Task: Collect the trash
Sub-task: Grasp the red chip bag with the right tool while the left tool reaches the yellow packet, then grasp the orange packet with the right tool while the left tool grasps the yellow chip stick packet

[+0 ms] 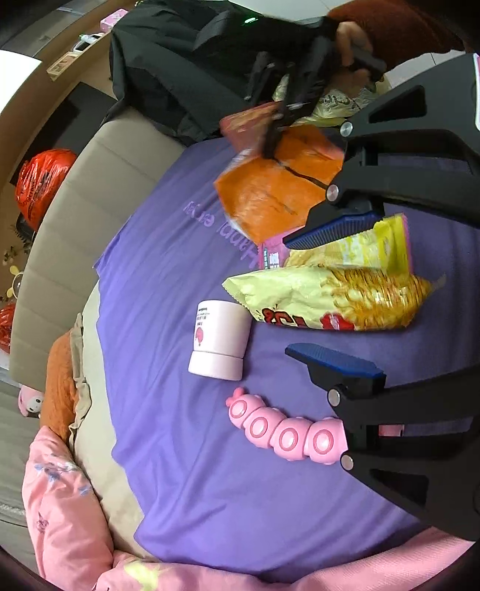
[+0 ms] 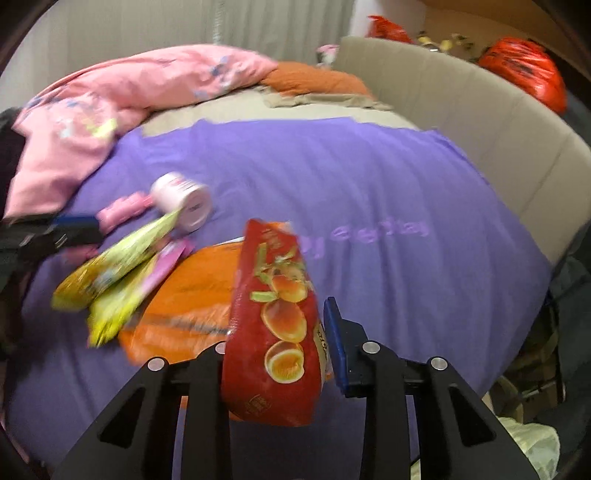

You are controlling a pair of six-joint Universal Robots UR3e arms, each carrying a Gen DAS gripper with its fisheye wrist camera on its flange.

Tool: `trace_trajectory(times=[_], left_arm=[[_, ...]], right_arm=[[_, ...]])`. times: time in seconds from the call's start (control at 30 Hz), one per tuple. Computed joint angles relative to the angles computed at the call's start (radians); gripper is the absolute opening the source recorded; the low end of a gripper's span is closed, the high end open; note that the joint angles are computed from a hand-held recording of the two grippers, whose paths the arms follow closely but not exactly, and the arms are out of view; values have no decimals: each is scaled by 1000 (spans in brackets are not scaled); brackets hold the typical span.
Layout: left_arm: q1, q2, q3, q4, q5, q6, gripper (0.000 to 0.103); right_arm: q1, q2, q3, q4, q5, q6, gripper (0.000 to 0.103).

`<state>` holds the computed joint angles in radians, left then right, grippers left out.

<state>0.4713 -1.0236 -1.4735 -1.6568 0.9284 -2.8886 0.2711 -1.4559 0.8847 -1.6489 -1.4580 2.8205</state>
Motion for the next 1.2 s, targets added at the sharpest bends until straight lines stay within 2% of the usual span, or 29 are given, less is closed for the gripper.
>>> trace_trajectory(times=[0.1,0.17,0.23,0.33,0.47,0.53,0.67,0.8,0.9,1.0,1.03,1.2], left_arm=[[59,20,-3,-30,-28,5,50],[126,38,3,-86,-63,30,50],[176,49,13,-135,-89,58,50],[234,61,29,-194,-115,96,50],[273,71,45,-234,-130,109,50],[293,75,58,-257,-139,119,50],[329,81,81,-300,-149,143,50],[328,75,86,-292,-135,133,50],[318,68,87,-285,-121,127,50],[286,60,82,-258,-101,108,50],[280,58,83,-254,-98,107,50],[244,50,74,-217,-78,85,50]], right_arm=[[-1,-40,31,70,82,-52,41],[24,-76,87,27,67,-58,47],[18,-116,127,6,105,-81,56],[14,-120,76,84,128,-117,57],[46,-195,130,-5,33,-89,57],[19,-224,142,-9,36,-72,57],[-68,-325,233,-4,105,-68,57],[-194,-470,380,24,263,-72,57],[-145,-514,489,-32,182,-24,57],[-60,-533,608,-116,38,28,57],[-49,-541,636,-134,18,42,57],[-112,-631,786,-147,62,98,57]])
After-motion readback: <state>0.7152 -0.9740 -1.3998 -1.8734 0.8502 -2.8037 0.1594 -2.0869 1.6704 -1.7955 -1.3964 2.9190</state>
